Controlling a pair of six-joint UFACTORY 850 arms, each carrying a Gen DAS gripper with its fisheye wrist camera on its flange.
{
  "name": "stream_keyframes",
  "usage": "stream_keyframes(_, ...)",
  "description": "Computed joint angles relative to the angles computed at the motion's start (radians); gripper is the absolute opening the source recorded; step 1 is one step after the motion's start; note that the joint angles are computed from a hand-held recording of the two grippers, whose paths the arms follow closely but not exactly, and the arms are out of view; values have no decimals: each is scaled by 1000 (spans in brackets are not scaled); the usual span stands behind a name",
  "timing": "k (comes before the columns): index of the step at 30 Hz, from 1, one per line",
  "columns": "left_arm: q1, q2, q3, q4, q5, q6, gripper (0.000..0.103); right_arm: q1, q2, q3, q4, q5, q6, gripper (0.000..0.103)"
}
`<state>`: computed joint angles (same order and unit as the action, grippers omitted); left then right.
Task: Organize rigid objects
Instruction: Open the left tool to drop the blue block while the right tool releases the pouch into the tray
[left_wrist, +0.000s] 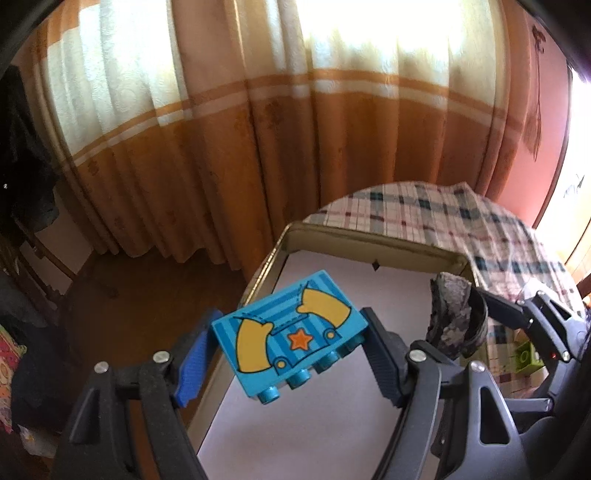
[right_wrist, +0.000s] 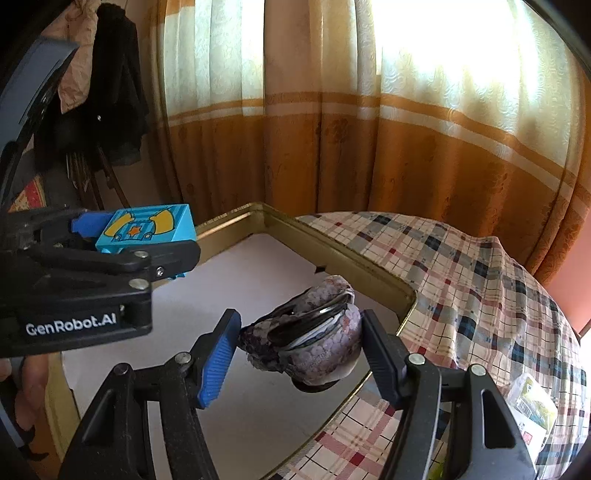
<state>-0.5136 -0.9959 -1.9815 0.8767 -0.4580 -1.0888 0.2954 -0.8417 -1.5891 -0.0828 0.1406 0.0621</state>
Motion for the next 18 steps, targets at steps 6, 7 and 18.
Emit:
stream_keyframes(6, 6, -56, -99, -149, -54, 164, 75, -4, -13, -21, -13, -35, 8, 68)
stream_keyframes(7, 6, -63, -112, -158, -63, 176, 75, -4, -13, -22, -14, -36, 8, 68)
stream_keyframes(18, 0, -117, -201, -173, -130, 229, 75, -5, -22, -40, -57, -57, 38, 68)
